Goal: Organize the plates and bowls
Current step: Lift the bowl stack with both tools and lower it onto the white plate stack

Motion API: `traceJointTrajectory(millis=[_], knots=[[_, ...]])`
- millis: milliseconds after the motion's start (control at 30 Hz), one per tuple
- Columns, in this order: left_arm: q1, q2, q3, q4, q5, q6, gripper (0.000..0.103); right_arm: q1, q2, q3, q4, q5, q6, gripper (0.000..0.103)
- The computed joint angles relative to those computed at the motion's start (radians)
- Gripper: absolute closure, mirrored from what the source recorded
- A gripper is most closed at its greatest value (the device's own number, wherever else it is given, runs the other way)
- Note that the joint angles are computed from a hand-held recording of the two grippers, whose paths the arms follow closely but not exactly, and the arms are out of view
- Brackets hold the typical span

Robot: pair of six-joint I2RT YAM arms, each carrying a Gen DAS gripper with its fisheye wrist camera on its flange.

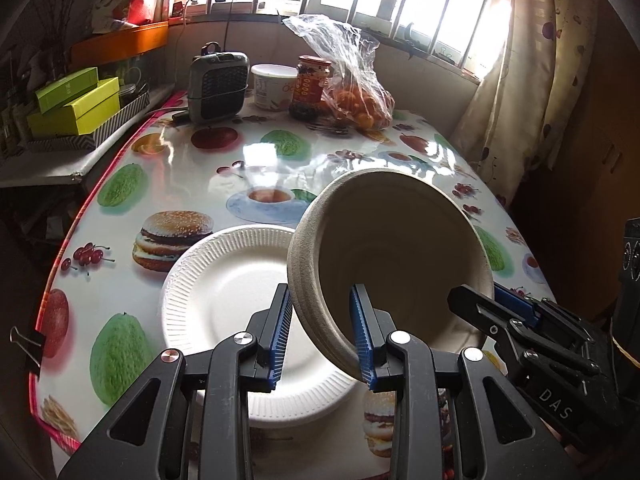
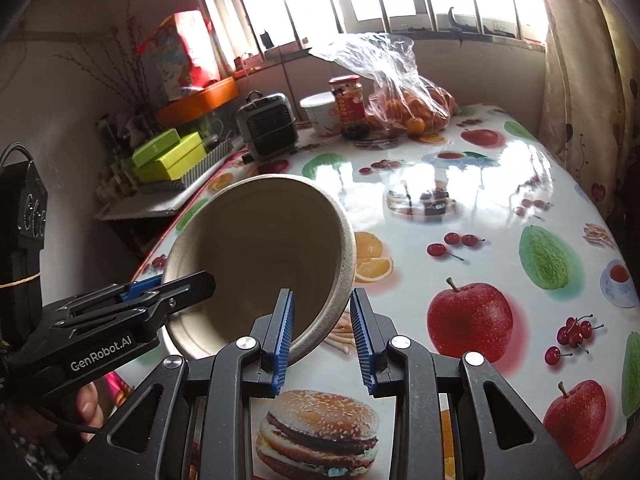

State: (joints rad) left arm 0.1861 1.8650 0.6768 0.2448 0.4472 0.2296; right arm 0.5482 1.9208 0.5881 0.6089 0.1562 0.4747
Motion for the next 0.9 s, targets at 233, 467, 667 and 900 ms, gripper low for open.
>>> traceJointTrajectory(millis=[233, 467, 667, 900], knots=[[0.072, 0.034, 0.030, -0.016, 0.010, 0.025, 0.072, 0.025, 0.081, 0.106, -0.045, -0.040, 0.003, 0.075], [0.125, 0.075, 0.071, -0.040, 0.014, 0.043, 0.072, 0.048, 0.143, 0.199, -0.101, -0.063, 0.000, 0.075], [0.145, 0.112, 0.106, -0.056, 0.010, 0.050, 0.072, 0.054, 0.184, 0.258, -0.136, -0.080, 0.006, 0.075], [0.151, 0.147, 0.145, -0.080, 0.007, 0.057, 0.072, 0.052, 0.224, 0.305, -0.165, -0.095, 0.015, 0.075]])
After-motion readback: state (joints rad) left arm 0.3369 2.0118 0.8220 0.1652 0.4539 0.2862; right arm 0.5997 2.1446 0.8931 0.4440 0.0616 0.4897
